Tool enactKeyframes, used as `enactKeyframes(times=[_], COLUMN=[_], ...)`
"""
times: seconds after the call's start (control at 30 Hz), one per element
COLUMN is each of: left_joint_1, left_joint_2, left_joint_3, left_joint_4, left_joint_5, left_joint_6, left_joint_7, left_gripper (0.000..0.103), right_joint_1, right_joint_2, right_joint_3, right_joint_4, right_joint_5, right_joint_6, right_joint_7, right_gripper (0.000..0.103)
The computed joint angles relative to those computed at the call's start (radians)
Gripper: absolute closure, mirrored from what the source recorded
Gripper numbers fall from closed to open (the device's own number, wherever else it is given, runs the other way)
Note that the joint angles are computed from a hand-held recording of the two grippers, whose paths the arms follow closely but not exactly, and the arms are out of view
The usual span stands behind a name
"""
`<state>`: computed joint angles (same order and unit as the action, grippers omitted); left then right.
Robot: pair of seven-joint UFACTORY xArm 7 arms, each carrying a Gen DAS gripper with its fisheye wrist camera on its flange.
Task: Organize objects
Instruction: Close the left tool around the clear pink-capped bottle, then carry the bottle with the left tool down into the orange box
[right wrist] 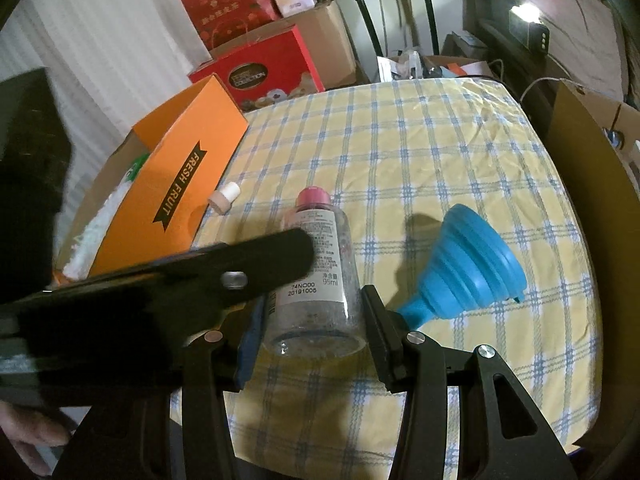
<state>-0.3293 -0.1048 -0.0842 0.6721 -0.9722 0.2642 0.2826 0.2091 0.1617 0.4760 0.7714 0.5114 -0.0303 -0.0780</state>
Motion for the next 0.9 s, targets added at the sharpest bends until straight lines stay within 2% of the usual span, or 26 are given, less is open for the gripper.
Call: enactKeyframes(times=[0.17,0.23,0.37,0.4,0.47,0.73,0.9], left_joint_1=[0.0,0.01,0.025,0.028,0.034,0.032,0.022], left_joint_2=[0.048,0.061,0.084,0.09,0.09,0.038,-0.051], left_joint_3=[-0.001,-0.016,-0.032,-0.035,-0.041,-0.044,-0.021], left_joint_4=[0.043,0.049,0.058,0.06,0.059,0.04,0.005], left_joint_5=[-0.187,-0.18,-0.215,-0.255,-0.276,-0.242,-0.189], left_joint_6=[0.048,0.048,0.052,0.059,0.062,0.043,0.026], left_joint_7=[0.138,0.121,0.139,0.167,0.179,0.147,0.111], left_gripper=[0.033,0.041,0.052,0.051,0.052,0.052,0.052], right_joint_1=[-0.072,-0.105,-0.081,-0.09,-0.055,-0.044,0.064], right_joint_2=[0.004,0.008,-0.001,-0.003,-0.008,-0.033,-0.078], right_joint_3=[0.089,0.129,0.106,0.117,0.08,0.086,-0.008], right_joint_4=[-0.006,-0.007,-0.016,-0.017,-0.019,-0.023,-0.016], right_joint_5=[0.071,0.106,0.103,0.114,0.096,0.132,0.091], right_joint_6=[-0.015,-0.02,-0.022,-0.022,-0.016,-0.024,-0.016], right_joint_7=[-0.069,-0.098,-0.087,-0.095,-0.074,-0.102,-0.068], right_gripper=[0.055,0.055,0.055,0.055,0.055,0.055,0.055])
